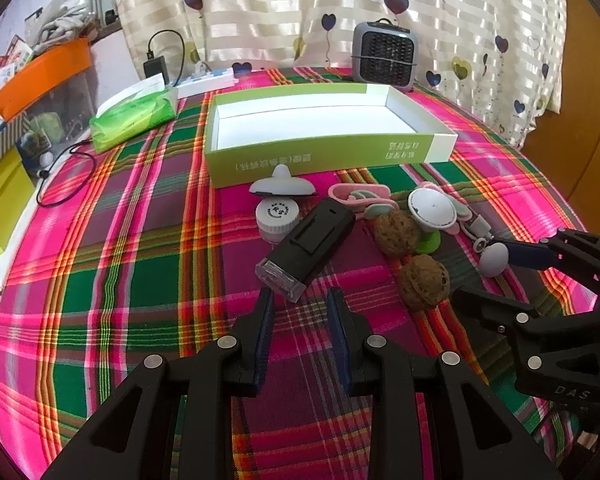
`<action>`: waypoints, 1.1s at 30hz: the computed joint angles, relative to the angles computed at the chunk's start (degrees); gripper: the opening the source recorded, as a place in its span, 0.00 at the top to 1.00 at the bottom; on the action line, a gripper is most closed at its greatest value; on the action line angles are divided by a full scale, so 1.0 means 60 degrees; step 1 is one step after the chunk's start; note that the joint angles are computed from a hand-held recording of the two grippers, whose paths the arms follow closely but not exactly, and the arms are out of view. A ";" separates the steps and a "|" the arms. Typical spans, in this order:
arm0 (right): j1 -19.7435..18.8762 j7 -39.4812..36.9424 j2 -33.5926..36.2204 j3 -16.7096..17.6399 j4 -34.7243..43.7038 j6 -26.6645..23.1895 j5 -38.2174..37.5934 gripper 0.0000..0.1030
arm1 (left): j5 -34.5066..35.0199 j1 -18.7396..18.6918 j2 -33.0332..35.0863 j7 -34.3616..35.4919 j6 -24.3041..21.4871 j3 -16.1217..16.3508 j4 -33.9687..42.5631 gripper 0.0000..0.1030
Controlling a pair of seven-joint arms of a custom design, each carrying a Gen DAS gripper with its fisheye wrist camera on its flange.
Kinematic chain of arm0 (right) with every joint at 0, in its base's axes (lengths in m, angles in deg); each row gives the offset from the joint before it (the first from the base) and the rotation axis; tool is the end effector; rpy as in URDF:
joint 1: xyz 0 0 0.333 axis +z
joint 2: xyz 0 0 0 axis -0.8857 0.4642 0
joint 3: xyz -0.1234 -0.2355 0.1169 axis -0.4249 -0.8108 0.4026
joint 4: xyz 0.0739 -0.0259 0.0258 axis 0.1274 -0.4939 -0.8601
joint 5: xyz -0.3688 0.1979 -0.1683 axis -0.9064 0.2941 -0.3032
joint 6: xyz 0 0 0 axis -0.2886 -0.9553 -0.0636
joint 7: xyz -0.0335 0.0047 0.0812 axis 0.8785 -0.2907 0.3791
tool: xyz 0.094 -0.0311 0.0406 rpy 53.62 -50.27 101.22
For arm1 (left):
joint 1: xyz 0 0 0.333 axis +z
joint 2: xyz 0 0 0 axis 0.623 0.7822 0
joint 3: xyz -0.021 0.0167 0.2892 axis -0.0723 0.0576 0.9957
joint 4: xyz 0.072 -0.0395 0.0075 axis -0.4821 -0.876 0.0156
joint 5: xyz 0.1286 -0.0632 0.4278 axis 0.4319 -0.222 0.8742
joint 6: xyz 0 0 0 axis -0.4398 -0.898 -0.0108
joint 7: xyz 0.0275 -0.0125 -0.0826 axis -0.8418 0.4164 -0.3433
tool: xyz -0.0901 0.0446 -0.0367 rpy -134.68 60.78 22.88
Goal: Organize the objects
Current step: 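Move left gripper to black rectangular device while right gripper moves to white USB cable, then close left gripper on black device while right gripper closes on white cable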
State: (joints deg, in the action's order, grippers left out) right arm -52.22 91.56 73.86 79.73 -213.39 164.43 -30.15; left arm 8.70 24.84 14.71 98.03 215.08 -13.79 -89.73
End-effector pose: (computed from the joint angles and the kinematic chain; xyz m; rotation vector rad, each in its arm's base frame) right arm 0.6056 0.1819 0.3322 -2.1473 1.3068 -0.4218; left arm 0.6081 -0.2103 0.3370 -1.5746 2.0804 -0.7856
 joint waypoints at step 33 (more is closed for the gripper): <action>-0.0450 -0.4007 -0.0155 -0.0226 0.0494 -0.0813 0.4028 0.45 | -0.5485 0.1245 0.0805 0.6554 -0.0174 -0.1660 0.1177 0.68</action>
